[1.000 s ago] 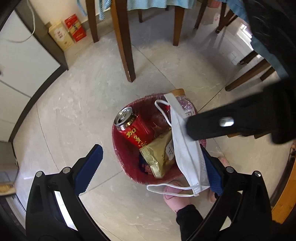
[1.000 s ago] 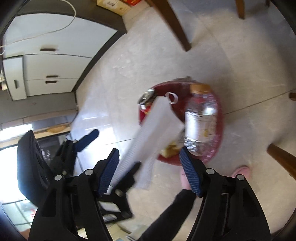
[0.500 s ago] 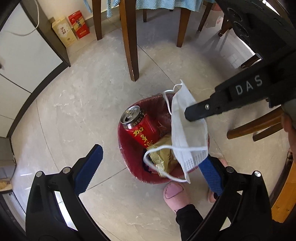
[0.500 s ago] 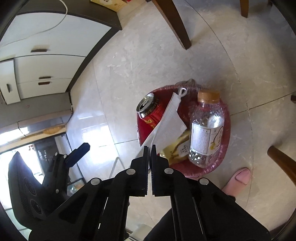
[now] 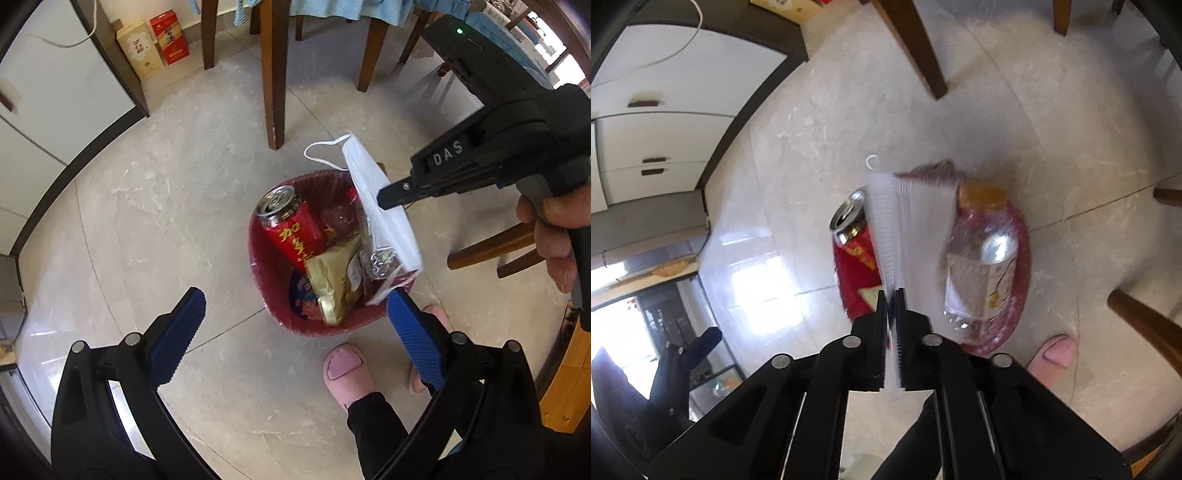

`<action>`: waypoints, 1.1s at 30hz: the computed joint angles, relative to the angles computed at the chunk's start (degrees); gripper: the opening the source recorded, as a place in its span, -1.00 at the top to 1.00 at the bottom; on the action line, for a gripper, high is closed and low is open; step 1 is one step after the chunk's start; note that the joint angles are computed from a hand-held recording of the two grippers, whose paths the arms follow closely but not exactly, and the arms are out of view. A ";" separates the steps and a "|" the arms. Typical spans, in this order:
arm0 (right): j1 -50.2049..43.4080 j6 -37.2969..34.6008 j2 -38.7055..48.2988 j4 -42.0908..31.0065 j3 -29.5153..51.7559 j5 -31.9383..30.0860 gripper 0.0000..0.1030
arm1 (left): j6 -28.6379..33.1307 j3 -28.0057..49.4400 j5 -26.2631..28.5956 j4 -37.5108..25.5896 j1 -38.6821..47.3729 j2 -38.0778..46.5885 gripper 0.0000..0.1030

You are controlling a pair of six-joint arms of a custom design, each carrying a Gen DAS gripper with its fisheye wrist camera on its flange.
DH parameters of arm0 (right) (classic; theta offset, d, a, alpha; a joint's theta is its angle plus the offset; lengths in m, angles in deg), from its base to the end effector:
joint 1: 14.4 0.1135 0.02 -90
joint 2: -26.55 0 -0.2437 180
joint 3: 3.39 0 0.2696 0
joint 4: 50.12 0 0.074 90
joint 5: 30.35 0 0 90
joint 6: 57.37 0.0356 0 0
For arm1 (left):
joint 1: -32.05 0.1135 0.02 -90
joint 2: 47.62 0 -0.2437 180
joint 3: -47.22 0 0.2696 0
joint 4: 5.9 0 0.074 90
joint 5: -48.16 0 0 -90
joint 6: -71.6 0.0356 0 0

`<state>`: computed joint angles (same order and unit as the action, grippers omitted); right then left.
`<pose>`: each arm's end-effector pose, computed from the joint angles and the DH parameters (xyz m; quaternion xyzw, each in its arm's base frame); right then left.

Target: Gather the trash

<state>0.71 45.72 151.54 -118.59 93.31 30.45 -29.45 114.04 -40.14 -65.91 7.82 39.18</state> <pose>0.3669 0.1171 0.0810 0.0022 -0.9661 -0.2302 0.1166 0.2538 -0.1154 0.1568 0.1156 0.9893 -0.0405 0.0787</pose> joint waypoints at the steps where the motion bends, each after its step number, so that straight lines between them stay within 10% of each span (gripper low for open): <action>1: 0.42 -0.09 -0.33 0.09 -0.34 0.38 0.64 | -0.22 -0.28 0.59 0.30 0.42 0.09 -0.87; 4: 1.30 0.63 -2.48 0.90 -1.94 1.37 0.15 | -0.89 0.05 0.69 0.76 0.30 1.15 -0.87; 17: 0.06 -0.05 -7.49 -2.15 -2.34 2.00 0.09 | -1.46 2.01 -0.76 -0.51 -0.45 0.40 -0.87; 33: -4.34 -5.28 -21.79 -25.12 11.39 -0.97 0.02 | -2.27 22.36 -5.63 -22.71 -2.07 -2.92 -0.87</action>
